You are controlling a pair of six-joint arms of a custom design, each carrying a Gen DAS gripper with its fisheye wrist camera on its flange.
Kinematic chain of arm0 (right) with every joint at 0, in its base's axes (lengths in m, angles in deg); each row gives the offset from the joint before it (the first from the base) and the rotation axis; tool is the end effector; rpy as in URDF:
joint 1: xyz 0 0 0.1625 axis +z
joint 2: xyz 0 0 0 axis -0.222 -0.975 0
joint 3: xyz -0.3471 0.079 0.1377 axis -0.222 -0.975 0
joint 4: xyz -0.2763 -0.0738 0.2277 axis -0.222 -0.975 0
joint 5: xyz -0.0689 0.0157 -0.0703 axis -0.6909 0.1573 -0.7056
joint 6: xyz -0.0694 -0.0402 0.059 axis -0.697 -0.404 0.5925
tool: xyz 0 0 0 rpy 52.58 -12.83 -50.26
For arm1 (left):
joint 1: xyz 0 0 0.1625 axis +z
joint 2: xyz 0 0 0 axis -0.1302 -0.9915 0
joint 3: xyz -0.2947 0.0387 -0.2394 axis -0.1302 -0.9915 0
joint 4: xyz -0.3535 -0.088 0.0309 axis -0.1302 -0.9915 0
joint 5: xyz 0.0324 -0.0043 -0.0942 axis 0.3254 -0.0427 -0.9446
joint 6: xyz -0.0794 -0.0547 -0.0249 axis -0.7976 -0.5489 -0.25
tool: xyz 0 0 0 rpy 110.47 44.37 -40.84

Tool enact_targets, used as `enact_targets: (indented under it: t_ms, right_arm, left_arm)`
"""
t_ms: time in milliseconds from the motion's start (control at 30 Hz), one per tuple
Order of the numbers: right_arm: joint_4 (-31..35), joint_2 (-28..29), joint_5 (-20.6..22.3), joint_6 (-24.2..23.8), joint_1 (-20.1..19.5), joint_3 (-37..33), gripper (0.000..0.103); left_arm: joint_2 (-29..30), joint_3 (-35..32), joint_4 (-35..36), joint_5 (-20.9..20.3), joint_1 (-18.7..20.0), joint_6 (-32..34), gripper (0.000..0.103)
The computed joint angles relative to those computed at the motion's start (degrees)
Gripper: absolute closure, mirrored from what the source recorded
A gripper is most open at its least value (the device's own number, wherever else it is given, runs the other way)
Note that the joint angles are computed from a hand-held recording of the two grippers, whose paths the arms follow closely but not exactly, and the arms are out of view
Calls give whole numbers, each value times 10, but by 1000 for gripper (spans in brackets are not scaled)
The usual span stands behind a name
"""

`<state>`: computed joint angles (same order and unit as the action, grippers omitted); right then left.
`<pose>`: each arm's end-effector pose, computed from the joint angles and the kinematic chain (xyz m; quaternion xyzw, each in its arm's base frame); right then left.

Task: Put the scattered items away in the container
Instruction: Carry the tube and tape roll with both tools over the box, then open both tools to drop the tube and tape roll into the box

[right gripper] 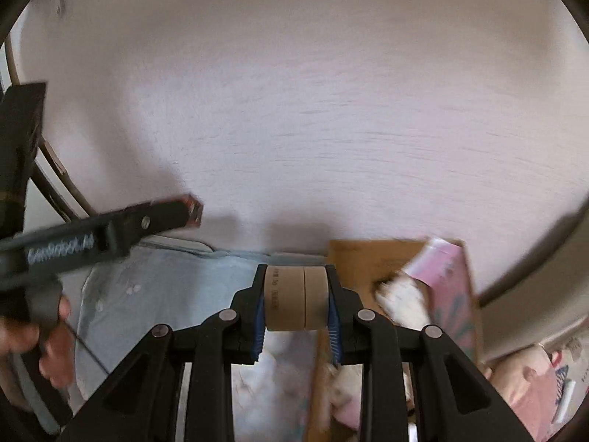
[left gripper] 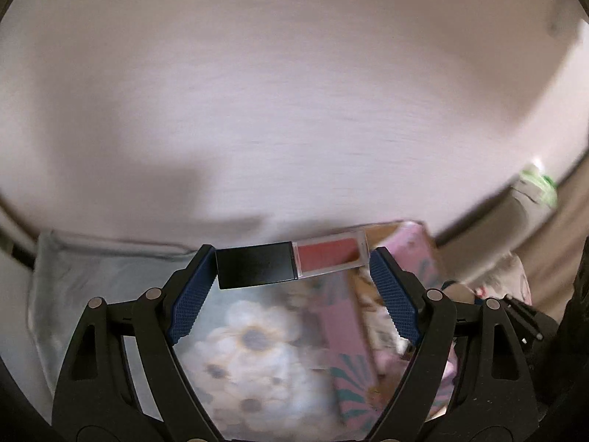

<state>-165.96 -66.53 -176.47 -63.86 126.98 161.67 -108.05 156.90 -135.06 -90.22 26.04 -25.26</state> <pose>0.2186 -0.2823 0.2374 0.2928 -0.8970 0.2279 0.2401 -0.3586 -0.3407 0.1857 -0.0162 0.8941 -0.3620 0.2631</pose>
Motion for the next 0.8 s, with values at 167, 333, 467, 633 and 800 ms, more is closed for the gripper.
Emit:
enact_targets:
  t_ms: [167,333,467,633,800]
  right_arm:
    - [71,-108,-25,46,18,41,77]
    - [133,-169,-43,87,6,60,77]
    - [150,-246,-12,24,-89,94,77]
    - [210,-332,14,-17,-154,117,77]
    - [244,-390,44,-61,-214,141,77]
  left_arm:
    - [69,-38,-104,-26,2,116,20]
    - [139,-71,-161,-68,14,182,20]
    - [193,-77,-204,-107,23,211,20]
    - [235,-78,-229,-133,39,229,20]
    - [262,-83,-240,-145,47,228,20]
